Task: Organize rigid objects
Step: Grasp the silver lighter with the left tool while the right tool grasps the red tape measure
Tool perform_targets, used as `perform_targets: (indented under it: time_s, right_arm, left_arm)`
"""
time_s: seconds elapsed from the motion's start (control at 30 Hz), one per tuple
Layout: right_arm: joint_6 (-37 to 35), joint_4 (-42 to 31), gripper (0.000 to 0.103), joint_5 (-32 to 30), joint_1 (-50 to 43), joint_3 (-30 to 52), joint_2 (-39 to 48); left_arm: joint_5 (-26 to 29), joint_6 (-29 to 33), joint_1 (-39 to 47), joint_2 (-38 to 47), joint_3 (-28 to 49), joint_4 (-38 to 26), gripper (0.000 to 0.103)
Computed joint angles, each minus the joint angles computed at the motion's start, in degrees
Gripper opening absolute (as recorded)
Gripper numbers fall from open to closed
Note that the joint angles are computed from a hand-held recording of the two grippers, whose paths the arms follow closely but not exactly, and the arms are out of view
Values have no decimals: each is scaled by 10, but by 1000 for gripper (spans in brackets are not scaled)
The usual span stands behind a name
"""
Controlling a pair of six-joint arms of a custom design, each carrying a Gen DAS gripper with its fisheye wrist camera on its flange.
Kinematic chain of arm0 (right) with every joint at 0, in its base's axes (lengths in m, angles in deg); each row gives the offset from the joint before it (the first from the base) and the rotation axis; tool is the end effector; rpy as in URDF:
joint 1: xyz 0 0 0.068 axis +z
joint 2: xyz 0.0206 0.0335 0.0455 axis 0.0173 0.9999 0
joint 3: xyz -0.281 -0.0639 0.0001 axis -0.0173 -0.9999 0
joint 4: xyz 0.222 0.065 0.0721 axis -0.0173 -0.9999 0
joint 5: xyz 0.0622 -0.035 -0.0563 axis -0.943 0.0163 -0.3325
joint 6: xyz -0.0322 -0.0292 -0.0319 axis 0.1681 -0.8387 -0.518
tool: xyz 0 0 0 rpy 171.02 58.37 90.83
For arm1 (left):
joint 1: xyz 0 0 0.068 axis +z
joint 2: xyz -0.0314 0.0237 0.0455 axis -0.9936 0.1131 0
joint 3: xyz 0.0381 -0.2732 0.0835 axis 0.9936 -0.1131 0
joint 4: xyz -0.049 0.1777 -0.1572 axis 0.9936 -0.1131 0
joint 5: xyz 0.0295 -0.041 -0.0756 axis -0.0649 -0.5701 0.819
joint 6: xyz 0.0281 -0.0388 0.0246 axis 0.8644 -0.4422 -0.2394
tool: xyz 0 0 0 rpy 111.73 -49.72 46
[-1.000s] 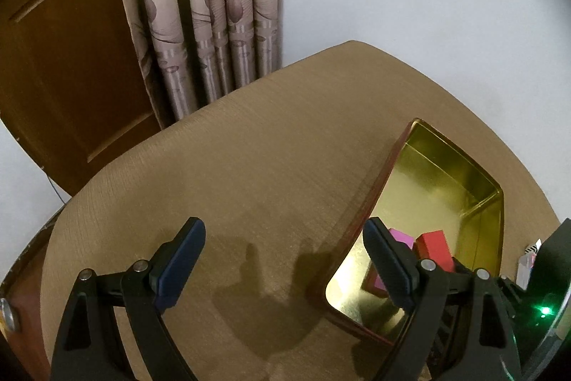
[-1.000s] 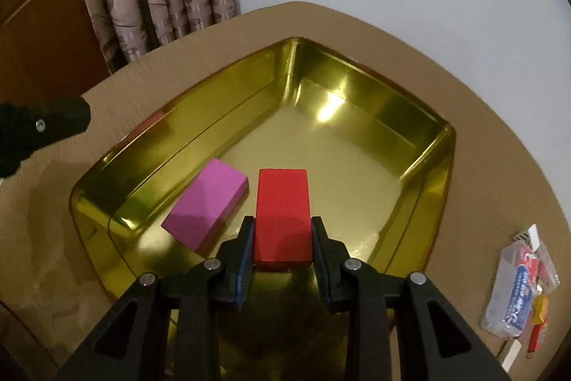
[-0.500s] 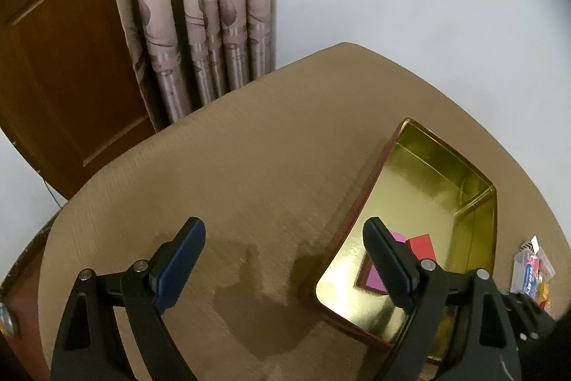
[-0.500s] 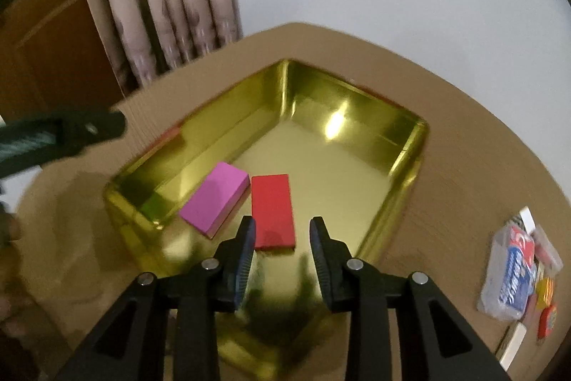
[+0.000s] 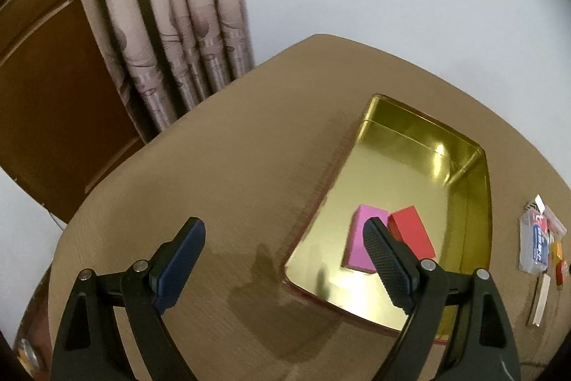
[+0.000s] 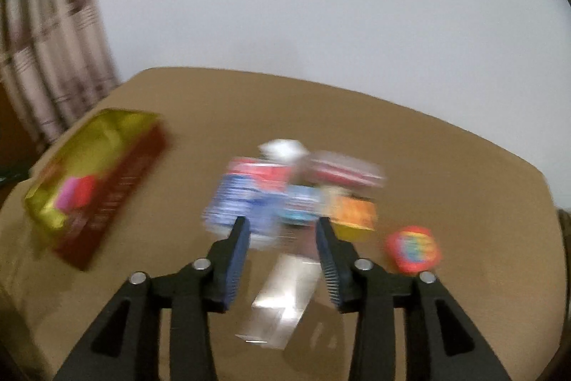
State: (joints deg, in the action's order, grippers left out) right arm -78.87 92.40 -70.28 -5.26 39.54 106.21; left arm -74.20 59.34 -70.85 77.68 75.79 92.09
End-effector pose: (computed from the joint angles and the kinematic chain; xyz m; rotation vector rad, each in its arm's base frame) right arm 0.3278 -0.0275 0.1314 -0.1156 2.3295 0.1707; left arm 0.2654 0.0652 0.1404 -0.5852 2.4536 0.2042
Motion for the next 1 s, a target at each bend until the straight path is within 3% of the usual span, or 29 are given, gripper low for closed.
perform_targets:
  time_s: [0.03,0.13,0.23,0.37,0.53,0.7,0.73,1.0]
  right_arm:
    - [-14,14,55,-4,-31,0,13]
    - [-69,23,59,-35,-107,29,62]
    - [-102,1,59,-61,-147,76,111]
    - [-149,-27,60,-83,-164,130,169]
    - [-184,-50,60,-105,-159,180,224]
    - [-187,9,57,-102,-153,169,253]
    - [-185,10,50,-107,-156,167,252]
    - [-156,75,50,-78,-168,73,214]
  left_arm:
    - [7,2,-1,0,0,0,88]
    - [13,12,-10,5,-2,4,88]
    - [-15,22,-34,-5,-22,28,88]
    - [-43,40,-72,-31,-56,60,89]
    - [-81,41,-144,-39,-59,34,89]
    - [-122,14,-251,-44,-47,9,89]
    - [-121,5,-266,-40,-40,3,89]
    - [-90,-63,-416,53,49,-26,89]
